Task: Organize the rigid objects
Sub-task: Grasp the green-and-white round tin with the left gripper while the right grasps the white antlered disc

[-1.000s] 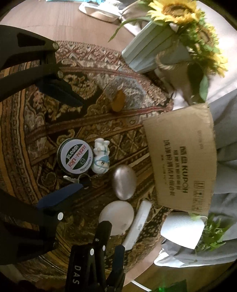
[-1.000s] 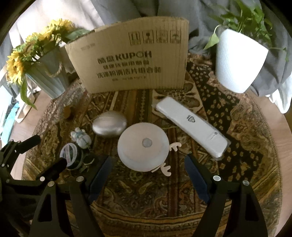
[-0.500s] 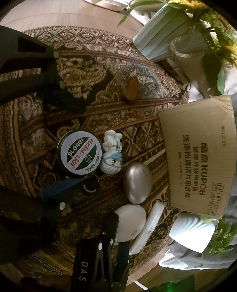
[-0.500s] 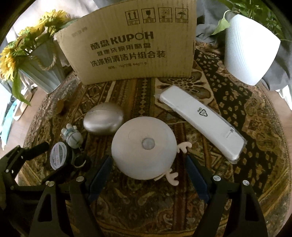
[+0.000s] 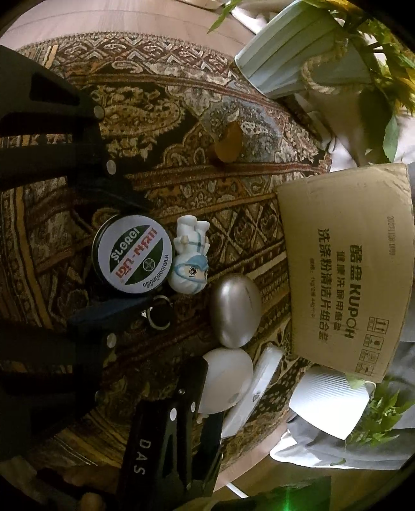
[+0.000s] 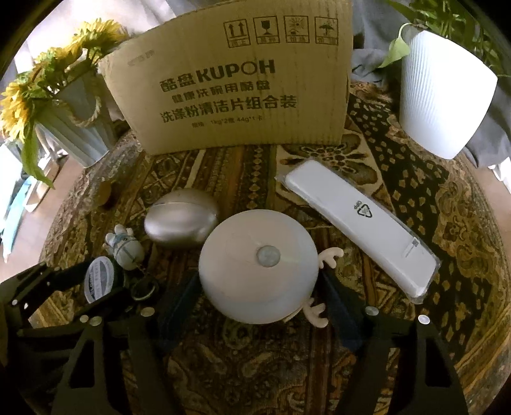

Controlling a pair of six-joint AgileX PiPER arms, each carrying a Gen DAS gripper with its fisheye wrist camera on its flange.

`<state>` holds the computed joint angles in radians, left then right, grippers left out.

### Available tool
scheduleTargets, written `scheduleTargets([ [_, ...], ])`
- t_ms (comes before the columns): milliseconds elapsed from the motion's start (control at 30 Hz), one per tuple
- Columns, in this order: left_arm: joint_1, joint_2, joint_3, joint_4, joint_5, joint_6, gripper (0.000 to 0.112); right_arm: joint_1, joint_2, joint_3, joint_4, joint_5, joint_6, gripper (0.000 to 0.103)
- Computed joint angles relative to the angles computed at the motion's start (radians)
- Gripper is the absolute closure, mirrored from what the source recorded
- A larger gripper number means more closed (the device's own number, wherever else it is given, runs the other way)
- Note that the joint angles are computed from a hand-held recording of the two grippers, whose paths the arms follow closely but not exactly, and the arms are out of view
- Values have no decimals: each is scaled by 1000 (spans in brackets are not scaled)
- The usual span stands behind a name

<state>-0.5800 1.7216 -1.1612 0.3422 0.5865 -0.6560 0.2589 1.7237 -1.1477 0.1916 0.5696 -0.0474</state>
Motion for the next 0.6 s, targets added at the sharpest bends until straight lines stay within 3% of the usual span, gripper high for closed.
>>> scheduleTargets([
  [600,-54,-75,-18,128,51,-153,61,-16,-123,75,30,-25,-68,28],
])
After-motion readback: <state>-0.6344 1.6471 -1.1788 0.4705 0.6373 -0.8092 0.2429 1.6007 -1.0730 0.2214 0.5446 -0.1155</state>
